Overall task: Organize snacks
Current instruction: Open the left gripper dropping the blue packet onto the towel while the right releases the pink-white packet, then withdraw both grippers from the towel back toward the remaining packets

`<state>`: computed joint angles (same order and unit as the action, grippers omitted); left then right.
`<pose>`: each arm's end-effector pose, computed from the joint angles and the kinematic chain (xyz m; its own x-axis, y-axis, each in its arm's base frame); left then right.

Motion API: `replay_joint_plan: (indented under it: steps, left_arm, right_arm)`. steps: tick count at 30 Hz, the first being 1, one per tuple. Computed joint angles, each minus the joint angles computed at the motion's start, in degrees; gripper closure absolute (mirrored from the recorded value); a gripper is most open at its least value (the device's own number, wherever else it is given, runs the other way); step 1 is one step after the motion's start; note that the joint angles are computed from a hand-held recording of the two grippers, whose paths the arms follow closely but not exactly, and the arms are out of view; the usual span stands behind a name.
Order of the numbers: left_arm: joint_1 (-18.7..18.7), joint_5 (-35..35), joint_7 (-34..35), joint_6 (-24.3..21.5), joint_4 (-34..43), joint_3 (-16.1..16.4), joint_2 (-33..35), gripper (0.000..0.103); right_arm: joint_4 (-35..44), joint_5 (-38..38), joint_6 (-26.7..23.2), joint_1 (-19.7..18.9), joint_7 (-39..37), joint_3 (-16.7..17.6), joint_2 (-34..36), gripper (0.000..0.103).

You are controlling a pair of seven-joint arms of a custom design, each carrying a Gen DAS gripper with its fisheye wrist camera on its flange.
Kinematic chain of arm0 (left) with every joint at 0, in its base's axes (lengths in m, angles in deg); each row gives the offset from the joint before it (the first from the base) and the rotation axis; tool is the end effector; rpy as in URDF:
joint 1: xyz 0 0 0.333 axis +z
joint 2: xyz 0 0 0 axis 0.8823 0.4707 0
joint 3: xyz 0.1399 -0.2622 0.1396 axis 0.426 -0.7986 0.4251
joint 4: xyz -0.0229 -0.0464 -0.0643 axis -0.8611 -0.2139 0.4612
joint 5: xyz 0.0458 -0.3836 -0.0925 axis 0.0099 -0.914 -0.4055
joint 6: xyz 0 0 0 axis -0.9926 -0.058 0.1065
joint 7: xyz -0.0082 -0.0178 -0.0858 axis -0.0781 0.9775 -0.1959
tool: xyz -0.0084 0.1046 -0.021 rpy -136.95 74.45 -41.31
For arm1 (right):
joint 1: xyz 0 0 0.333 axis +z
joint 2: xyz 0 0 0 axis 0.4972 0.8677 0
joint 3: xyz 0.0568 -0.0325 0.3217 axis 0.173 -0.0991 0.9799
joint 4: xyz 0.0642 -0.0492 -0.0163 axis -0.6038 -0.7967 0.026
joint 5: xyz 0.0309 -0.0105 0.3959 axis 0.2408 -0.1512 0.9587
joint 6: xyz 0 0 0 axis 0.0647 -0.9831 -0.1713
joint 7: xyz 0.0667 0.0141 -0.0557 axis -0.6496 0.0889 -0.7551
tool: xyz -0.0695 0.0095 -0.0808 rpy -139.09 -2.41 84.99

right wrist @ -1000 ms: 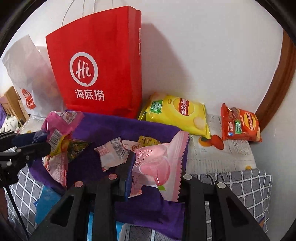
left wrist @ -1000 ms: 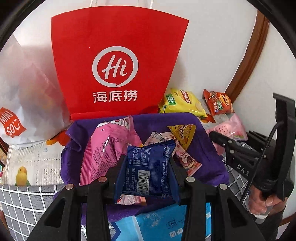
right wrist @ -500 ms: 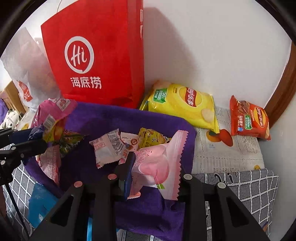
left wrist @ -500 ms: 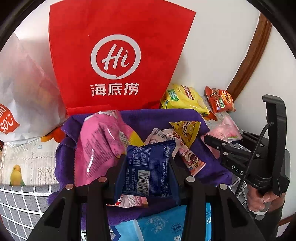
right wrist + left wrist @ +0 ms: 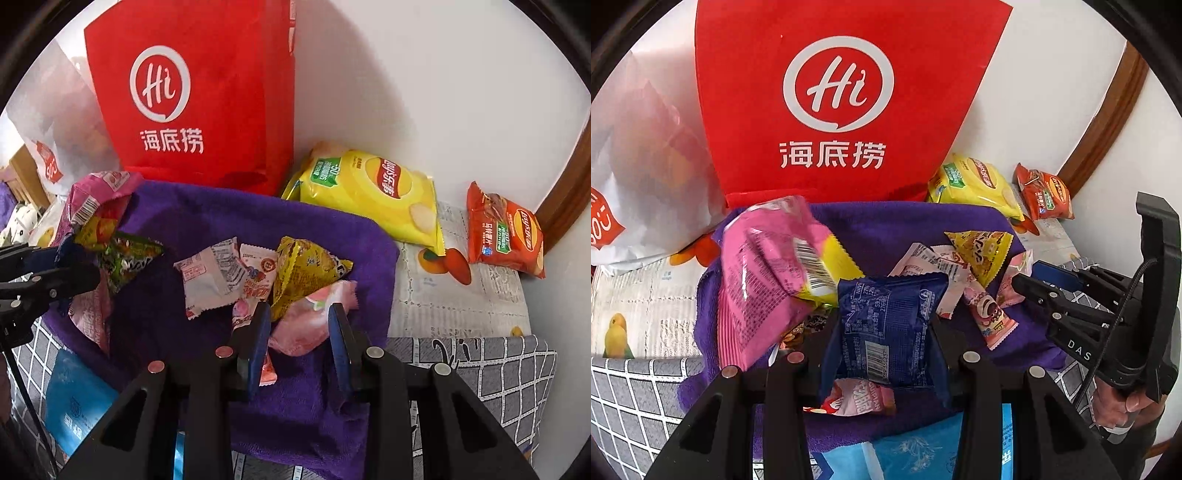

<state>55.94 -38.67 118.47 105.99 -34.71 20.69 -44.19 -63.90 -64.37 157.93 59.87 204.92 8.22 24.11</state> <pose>0.6918 -0.1779 0.5025 -0.3334 -0.9210 0.2016 -0.8333 0.1878 -0.5200 0.6778 0.3906 0.4796 0.0713 -0.9963 0.0471 -0.8389 -0.0854 -0.5375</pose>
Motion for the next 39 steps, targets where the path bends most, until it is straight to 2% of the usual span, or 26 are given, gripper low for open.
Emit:
replay_joint_plan:
  steps: [15,19,20,23,25,28,39]
  left_arm:
    - [-0.1,-0.1,-0.1,-0.9,0.3,0.0,0.3,0.062]
    - [0.3,-1.1,0.4,-1.2,0.7,-0.3,0.5,0.062]
    - [0.4,-1.2,0.4,-1.5,0.9,-0.3,0.6,0.062]
    - [0.7,-1.9,0.7,-2.5,1.4,-0.5,0.8,0.058]
    - [0.5,-1.8,0.7,-2.6,1.5,-0.4,0.7,0.043]
    - [0.1,-1.2,0.8,-0.7,0.2,-0.2,-0.4,0.036]
    - [0.6,-2.5,1.5,0.3,-1.6,-0.3,-3.1,0.035]
  right_arm:
    - [1.5,0.6,-1.5,0.1,-1.0,0.0,1.0,0.070]
    - [1.8,0.0,-1.7,0.5,-0.5,-0.4,1.0,0.053]
    - [1.1,-0.5,-0.9,0.7,-0.1,-0.6,0.5,0.046]
    - [-1.1,-2.0,2.0,1.0,0.9,-0.8,-1.0,0.036]
    - [-1.6,-2.5,3.1,0.9,1.1,-0.7,-1.6,0.032]
    - [-2.2,-3.5,3.8,1.3,2.2,-1.0,-2.3,0.025]
    - [-4.1,-6.4,3.4,1.9,8.6,-1.7,-4.9,0.024]
